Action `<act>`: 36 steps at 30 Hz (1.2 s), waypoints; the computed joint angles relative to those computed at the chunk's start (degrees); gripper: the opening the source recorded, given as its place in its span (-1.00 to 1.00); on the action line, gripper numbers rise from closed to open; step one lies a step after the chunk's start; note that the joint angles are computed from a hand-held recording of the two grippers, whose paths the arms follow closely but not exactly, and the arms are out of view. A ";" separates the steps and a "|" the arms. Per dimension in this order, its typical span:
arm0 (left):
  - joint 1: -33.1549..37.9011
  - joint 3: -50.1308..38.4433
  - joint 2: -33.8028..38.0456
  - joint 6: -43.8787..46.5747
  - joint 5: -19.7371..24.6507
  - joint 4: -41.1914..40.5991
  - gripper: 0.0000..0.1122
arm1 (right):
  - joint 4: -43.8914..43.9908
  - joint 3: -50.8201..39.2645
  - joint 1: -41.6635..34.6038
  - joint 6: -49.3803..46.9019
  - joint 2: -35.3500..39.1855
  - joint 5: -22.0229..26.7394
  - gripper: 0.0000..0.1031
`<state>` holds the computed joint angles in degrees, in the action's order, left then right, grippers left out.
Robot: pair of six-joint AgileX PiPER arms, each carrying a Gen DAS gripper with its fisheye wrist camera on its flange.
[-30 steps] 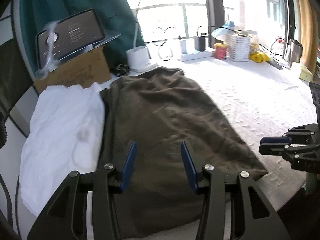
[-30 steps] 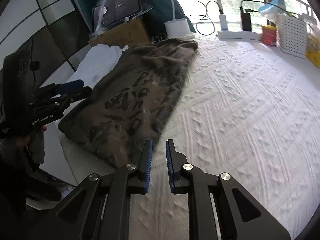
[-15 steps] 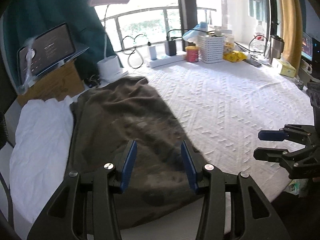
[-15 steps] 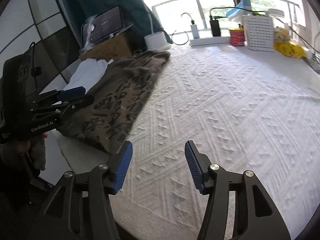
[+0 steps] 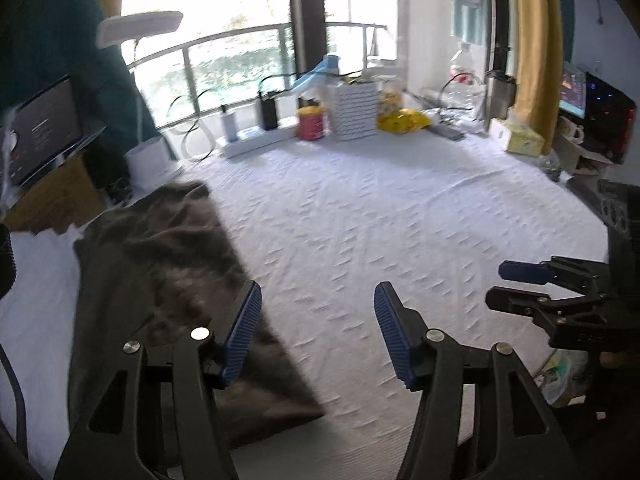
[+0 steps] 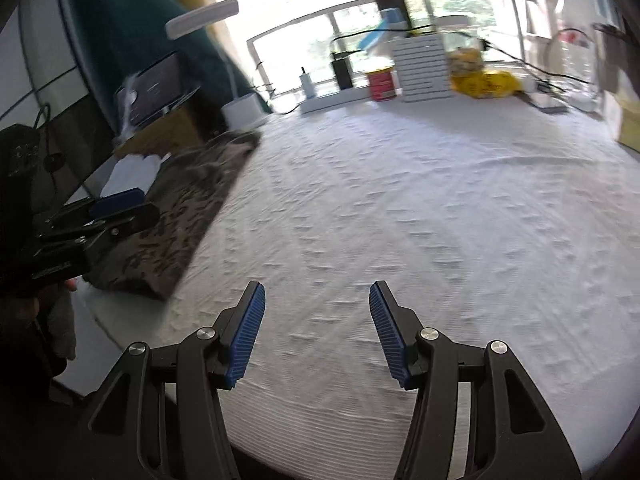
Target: Fold small clothes
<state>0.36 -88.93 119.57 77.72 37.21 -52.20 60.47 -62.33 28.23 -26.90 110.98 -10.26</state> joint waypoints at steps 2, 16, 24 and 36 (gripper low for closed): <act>-0.96 0.62 -0.66 1.25 0.14 -1.93 0.07 | 0.38 1.69 -0.75 -0.14 -1.20 -0.76 0.12; -3.14 -1.01 -1.46 4.96 0.14 -10.52 0.81 | 26.87 6.09 -3.81 -28.44 -8.53 -8.14 0.13; -2.37 -4.42 -1.49 2.10 -0.23 -12.61 0.81 | 36.28 3.71 -4.16 -41.61 -11.59 -12.35 0.13; 0.87 -9.30 -1.69 -0.84 0.90 -18.40 0.81 | 35.09 -1.40 -2.76 -45.78 -16.84 -20.21 0.13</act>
<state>1.23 -98.23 117.87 76.88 38.11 -70.60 95.56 -63.73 25.47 -72.68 94.14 -30.47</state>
